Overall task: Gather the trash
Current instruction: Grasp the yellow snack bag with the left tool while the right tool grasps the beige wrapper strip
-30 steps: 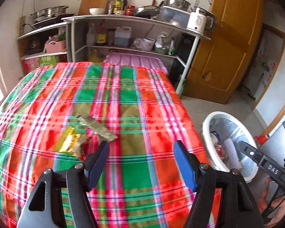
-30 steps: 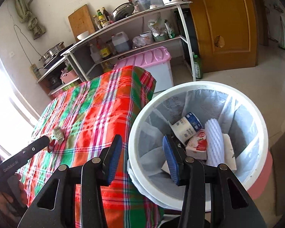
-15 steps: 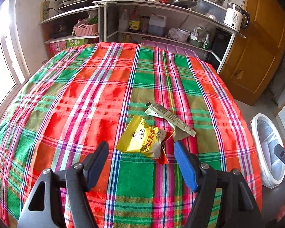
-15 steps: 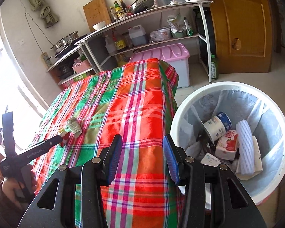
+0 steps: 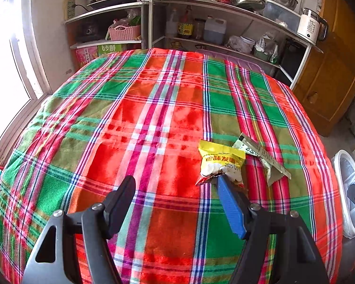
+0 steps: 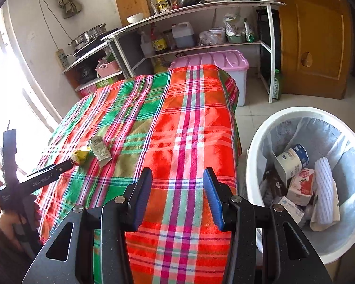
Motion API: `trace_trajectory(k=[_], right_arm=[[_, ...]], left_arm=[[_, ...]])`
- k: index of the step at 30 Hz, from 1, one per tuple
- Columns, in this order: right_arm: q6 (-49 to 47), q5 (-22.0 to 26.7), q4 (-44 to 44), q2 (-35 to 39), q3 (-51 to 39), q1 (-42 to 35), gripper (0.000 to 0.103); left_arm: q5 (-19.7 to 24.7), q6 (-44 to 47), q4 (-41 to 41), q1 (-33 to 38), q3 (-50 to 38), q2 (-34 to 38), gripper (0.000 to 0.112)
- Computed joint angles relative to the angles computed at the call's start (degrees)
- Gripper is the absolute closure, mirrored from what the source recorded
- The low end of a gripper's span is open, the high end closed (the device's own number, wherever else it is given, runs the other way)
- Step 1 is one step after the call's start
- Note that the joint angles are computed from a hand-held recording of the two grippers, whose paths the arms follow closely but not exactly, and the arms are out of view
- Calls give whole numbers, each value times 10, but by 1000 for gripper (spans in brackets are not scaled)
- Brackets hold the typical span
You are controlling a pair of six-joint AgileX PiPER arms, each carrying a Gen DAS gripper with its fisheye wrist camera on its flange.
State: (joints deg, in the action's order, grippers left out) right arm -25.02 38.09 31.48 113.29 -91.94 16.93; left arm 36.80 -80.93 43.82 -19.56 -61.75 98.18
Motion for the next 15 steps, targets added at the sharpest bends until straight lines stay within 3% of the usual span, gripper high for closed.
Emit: trace_trajectory(k=[4, 10, 15], right_arm=[[10, 23, -24, 23, -48, 23, 57], [24, 91, -39, 88, -166, 59, 57], [17, 120, -84, 137, -239, 100, 57]], left_arm=[[-53, -21, 10, 15, 32, -33, 39], [-101, 37, -22, 23, 31, -38, 39], [-86, 148, -76, 22, -8, -8, 38]])
